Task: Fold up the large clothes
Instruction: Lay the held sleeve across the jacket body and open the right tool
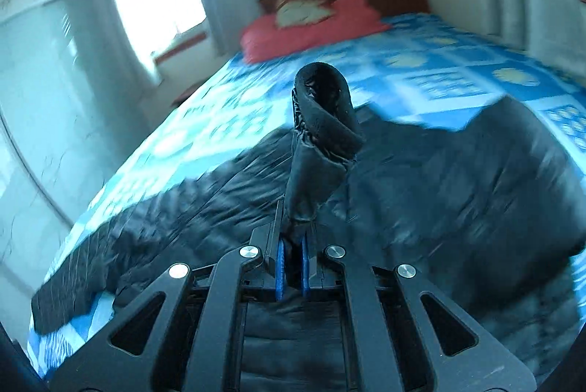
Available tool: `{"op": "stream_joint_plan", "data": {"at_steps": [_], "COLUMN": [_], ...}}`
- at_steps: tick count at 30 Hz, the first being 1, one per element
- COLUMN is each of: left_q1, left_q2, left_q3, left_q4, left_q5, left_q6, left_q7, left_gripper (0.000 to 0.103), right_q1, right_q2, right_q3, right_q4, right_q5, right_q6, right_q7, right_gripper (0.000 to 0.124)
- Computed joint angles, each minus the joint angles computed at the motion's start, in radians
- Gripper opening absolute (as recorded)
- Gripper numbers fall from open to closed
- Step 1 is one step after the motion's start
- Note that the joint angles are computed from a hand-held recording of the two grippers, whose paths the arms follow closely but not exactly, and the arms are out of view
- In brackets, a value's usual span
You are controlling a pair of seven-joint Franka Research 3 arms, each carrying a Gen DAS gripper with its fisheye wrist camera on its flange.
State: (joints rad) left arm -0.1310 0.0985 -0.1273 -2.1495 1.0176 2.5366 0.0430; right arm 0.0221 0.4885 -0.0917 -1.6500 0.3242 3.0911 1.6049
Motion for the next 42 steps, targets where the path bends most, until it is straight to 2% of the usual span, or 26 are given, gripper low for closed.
{"op": "stream_joint_plan", "data": {"at_steps": [5, 12, 14, 16, 17, 18, 19, 20, 21, 22, 23, 25, 27, 29, 30, 32, 35, 38, 39, 41, 42], "left_q1": [0.0, 0.0, 0.0, 0.0, 0.0, 0.0, 0.0, 0.0, 0.0, 0.0, 0.0, 0.0, 0.0, 0.0, 0.0, -0.001, -0.002, -0.004, -0.004, -0.006, -0.007], "left_q2": [-0.003, -0.003, -0.003, -0.003, -0.002, -0.002, -0.002, -0.002, -0.002, -0.002, -0.002, -0.002, -0.002, -0.002, -0.002, -0.003, -0.004, -0.003, -0.002, 0.0, 0.001], "left_q3": [0.0, 0.0, 0.0, 0.0, 0.0, 0.0, 0.0, 0.0, 0.0, 0.0, 0.0, 0.0, 0.0, 0.0, 0.0, 0.0, -0.001, -0.003, -0.003, -0.004, -0.004], "left_q4": [-0.005, -0.005, -0.005, -0.005, -0.005, -0.005, -0.005, -0.005, -0.005, -0.005, -0.005, -0.005, -0.005, -0.005, -0.005, -0.006, -0.007, -0.003, -0.002, 0.002, 0.004], "left_q5": [0.006, 0.009, 0.009, 0.008, 0.008, 0.009, 0.009, 0.009, 0.009, 0.009, 0.009, 0.009, 0.009, 0.01, 0.01, 0.011, 0.012, 0.014, 0.014, 0.013, 0.012], "left_q6": [0.004, 0.004, 0.005, 0.005, 0.005, 0.005, 0.005, 0.004, 0.004, 0.004, 0.005, 0.006, 0.007, 0.005, 0.004, 0.002, -0.003, -0.013, -0.016, -0.024, -0.027], "left_q7": [-0.008, -0.01, -0.01, -0.01, -0.01, -0.01, -0.01, -0.01, -0.01, -0.01, -0.01, -0.011, -0.011, -0.012, -0.012, -0.013, -0.012, -0.009, -0.008, -0.006, -0.005], "left_gripper": [0.099, 0.099, 0.099, 0.099, 0.099, 0.099, 0.099, 0.099, 0.099, 0.099, 0.099, 0.099, 0.099, 0.099, 0.099, 0.099, 0.099, 0.099, 0.099, 0.099, 0.099], "right_q1": [0.072, 0.077, 0.08, 0.091, 0.092, 0.077, 0.049, 0.03, 0.009, -0.007, -0.008, -0.027, -0.09, -0.138, -0.145, -0.156, -0.138, -0.164, -0.177, -0.232, -0.239], "right_q2": [0.093, 0.211, 0.257, 0.273, 0.271, 0.263, 0.243, 0.224, 0.195, 0.152, 0.122, 0.041, -0.053, -0.125, -0.144, -0.208, -0.231, -0.195, -0.179, -0.139, -0.112], "right_q3": [-0.029, 0.002, 0.007, 0.001, 0.006, 0.031, 0.079, 0.113, 0.148, 0.18, 0.184, 0.208, 0.255, 0.254, 0.236, 0.15, -0.019, -0.12, -0.129, -0.1, -0.098], "right_q4": [0.124, 0.303, 0.375, 0.397, 0.391, 0.378, 0.35, 0.325, 0.284, 0.218, 0.174, 0.065, -0.049, -0.123, -0.14, -0.204, -0.237, -0.208, -0.196, -0.16, -0.138], "right_q5": [-0.073, -0.129, -0.149, -0.172, -0.177, -0.164, -0.133, -0.102, -0.067, -0.035, -0.016, 0.037, 0.152, 0.225, 0.25, 0.276, 0.201, 0.125, 0.099, 0.083, 0.064], "right_q6": [-0.113, -0.289, -0.373, -0.4, -0.395, -0.383, -0.366, -0.354, -0.334, -0.296, -0.275, -0.219, -0.171, -0.143, -0.136, -0.089, -0.039, -0.088, -0.111, -0.184, -0.223], "right_q7": [0.027, 0.021, 0.018, 0.021, 0.015, -0.013, -0.066, -0.109, -0.159, -0.22, -0.253, -0.338, -0.453, -0.499, -0.508, -0.483, -0.312, -0.169, -0.147, -0.172, -0.167], "right_gripper": [0.007, 0.01, 0.011, 0.014, 0.019, 0.034, 0.042, 0.065, 0.074, 0.074, 0.074, 0.071, 0.053, 0.04, 0.036, 0.035, 0.035, 0.022, 0.015, 0.004, 0.004]}}
